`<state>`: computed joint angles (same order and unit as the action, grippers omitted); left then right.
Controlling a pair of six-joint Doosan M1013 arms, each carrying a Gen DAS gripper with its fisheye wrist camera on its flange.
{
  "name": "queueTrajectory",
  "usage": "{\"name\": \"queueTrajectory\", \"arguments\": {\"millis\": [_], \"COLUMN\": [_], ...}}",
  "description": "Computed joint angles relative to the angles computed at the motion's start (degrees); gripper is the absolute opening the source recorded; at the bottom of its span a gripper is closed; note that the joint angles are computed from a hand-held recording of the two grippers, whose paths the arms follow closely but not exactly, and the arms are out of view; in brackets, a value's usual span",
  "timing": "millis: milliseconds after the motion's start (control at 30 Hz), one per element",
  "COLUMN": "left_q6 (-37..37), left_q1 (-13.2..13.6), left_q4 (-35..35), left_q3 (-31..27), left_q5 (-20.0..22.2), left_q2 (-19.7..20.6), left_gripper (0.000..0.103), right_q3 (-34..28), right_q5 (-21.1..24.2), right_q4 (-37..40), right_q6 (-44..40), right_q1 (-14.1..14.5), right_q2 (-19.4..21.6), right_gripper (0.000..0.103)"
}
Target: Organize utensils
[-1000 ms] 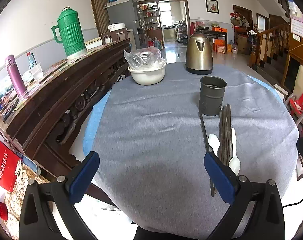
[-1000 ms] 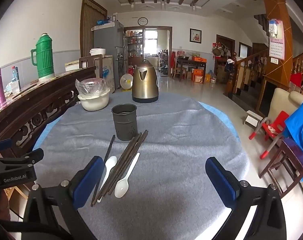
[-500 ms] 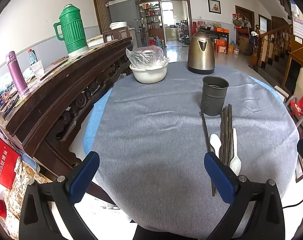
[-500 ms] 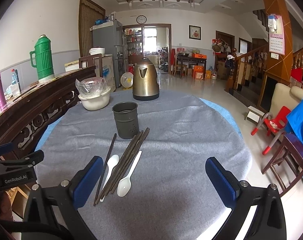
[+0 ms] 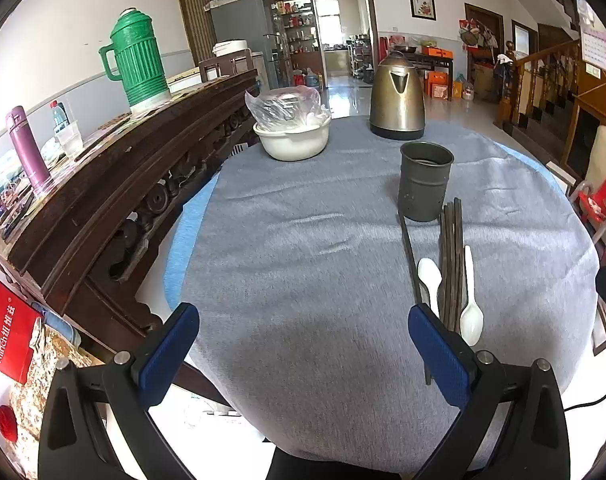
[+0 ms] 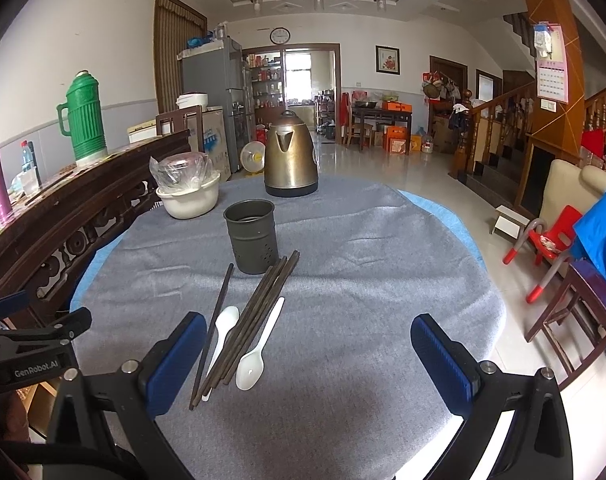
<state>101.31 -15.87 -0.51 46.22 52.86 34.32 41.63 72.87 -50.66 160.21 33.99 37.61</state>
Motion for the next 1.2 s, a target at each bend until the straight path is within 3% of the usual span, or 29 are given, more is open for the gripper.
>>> {"name": "queueTrajectory", "arguments": {"millis": [733,1067,1200], "left_q6": [0.2,0.4,1.1], "left_q1": [-0.3,-0.3,-0.1], "left_q4": [0.2,-0.1,-1.5], "left_q3": [-3.4,-8.1,-12.0], "left_q5": [3.3,7.6,11.5], "left_q2": [2.7,6.2,8.7], "left_gripper": [0.103,0.103,0.103], "right_q3": [0.4,-3.7,-4.9], "right_q5": [-1.6,0.6,0.7], "right_q4": [3.4,14.6,19.1], "right_q6": [0.8,-3.4,-4.6], "right_q1": [-1.9,-4.9,-6.2], "right_q2": [0.9,3.8,4.9], "right_gripper": [0.103,0.102,0.091]}}
